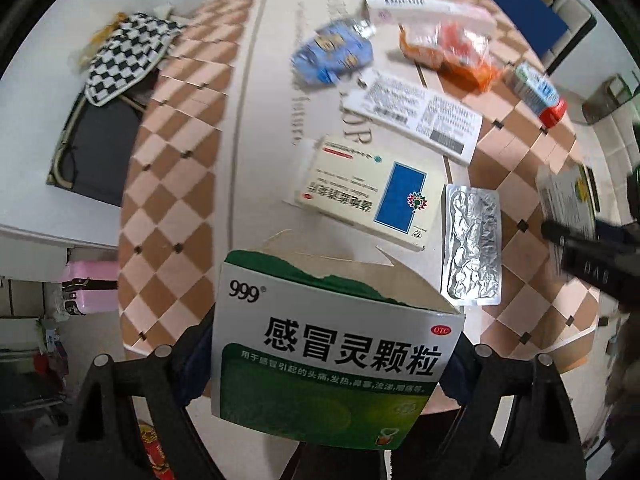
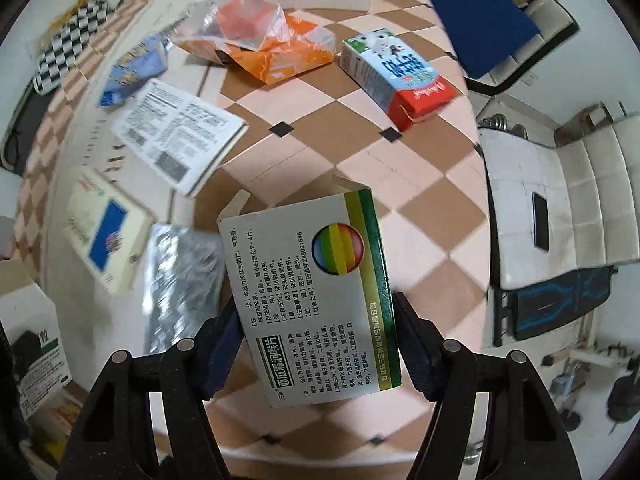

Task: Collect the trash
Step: 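Carry both boxes to the white bin and open both grippers to drop them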

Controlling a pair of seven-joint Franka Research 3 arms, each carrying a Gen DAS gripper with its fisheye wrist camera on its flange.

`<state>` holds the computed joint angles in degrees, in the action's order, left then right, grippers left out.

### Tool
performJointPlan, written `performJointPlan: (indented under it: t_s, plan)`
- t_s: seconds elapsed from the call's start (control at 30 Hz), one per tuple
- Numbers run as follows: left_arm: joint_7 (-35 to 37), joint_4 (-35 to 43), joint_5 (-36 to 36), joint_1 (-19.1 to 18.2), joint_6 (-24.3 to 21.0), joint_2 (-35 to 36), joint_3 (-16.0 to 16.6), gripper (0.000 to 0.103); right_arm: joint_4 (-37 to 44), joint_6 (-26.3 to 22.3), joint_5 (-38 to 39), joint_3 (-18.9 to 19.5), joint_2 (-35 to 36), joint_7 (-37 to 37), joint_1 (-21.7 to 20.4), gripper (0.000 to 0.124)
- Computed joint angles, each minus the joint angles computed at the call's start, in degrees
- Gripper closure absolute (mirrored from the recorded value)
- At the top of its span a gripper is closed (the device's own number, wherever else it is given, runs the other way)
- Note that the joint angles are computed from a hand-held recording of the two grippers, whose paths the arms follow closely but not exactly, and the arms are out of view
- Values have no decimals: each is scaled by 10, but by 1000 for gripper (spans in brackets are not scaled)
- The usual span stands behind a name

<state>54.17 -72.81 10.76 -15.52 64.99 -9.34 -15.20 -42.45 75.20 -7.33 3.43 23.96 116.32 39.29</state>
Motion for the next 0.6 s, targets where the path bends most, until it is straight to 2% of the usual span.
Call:
performJointPlan:
  t_s: [0.13,0.33,0.6]
  plan:
    - [2,-48,-11,5,28,-65,11,14,-111,43,19,17,-92,58,1,52]
    - [38,-125,-31,9,59,-175,28,14,-224,94,-1,70,-204,156,14,52]
    - [77,-232,-80,-4,45,-324,59,14,-336,107,-4,165,-312,331,28,52]
